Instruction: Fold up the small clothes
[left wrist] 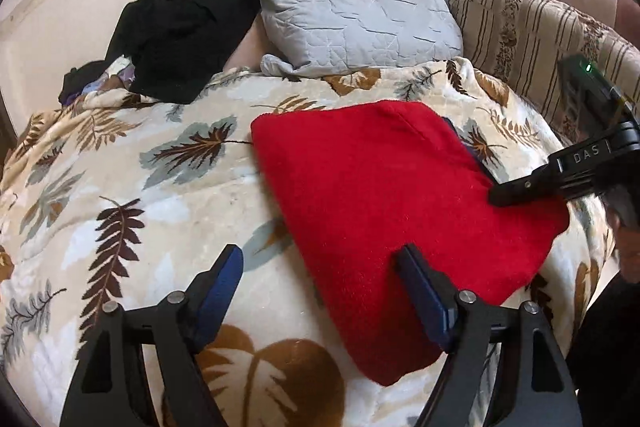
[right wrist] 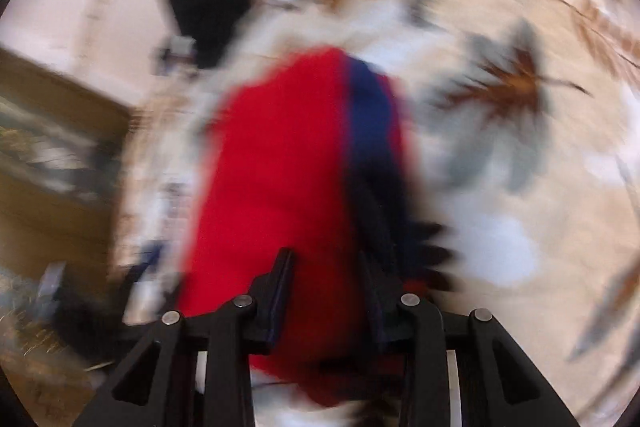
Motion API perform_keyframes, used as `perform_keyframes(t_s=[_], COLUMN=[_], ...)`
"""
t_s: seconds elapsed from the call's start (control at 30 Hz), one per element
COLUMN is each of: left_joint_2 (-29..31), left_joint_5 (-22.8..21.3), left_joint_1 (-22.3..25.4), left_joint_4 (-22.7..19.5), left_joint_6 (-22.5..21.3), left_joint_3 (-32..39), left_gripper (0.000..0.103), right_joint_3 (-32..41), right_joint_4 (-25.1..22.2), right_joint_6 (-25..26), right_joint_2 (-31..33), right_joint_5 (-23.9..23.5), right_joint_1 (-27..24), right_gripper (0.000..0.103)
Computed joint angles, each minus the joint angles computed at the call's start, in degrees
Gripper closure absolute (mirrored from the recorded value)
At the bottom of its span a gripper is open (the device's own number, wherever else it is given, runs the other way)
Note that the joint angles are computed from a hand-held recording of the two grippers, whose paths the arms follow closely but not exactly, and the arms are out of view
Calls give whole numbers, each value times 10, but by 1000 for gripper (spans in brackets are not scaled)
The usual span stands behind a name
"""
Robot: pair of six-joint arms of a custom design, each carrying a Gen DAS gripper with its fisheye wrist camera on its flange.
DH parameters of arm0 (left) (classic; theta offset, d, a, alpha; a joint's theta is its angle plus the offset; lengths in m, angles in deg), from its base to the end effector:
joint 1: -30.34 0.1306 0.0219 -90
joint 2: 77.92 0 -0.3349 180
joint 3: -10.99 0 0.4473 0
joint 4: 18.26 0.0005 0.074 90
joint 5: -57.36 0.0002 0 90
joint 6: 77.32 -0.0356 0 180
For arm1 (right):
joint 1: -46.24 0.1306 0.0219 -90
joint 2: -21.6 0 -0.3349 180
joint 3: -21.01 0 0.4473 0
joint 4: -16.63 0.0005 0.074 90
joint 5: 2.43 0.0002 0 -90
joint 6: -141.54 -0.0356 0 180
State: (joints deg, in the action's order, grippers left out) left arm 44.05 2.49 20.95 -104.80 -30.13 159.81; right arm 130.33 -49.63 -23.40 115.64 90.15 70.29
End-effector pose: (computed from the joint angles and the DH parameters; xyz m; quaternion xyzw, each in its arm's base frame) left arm 0.6380 -0.1268 0.5276 0.4757 0.7917 -0.2073 0.3225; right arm 0.4993 0.2205 0.4973 0.4117 0.8477 0.2401 0.2330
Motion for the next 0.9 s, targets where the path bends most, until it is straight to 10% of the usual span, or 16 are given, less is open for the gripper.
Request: perform_keyframes(t_s=[0.3,0.47,0.57,0.9], left_joint_2=[1,-16,-25,-44], left_joint_5=[-14,-23,-31,-55], left_joint_1=[-4,-7,-10,-11], left_joint_4=[14,37,50,69], left_joint_6=[14,11,13,19], left_joint_3=[1,-23,-36,-57], left_gripper=[17,17,17,17], right_joint_3=[135,190,131,124], right_joint_4=[-3,-34,27,-9], right_joint_6=[83,111,98,103], right_joint_2=[75,161,132,79], right_joint_5=[73,20,8,60], right_joint_1=[-25,-63,-70,-13], right_gripper=[63,64,64,64])
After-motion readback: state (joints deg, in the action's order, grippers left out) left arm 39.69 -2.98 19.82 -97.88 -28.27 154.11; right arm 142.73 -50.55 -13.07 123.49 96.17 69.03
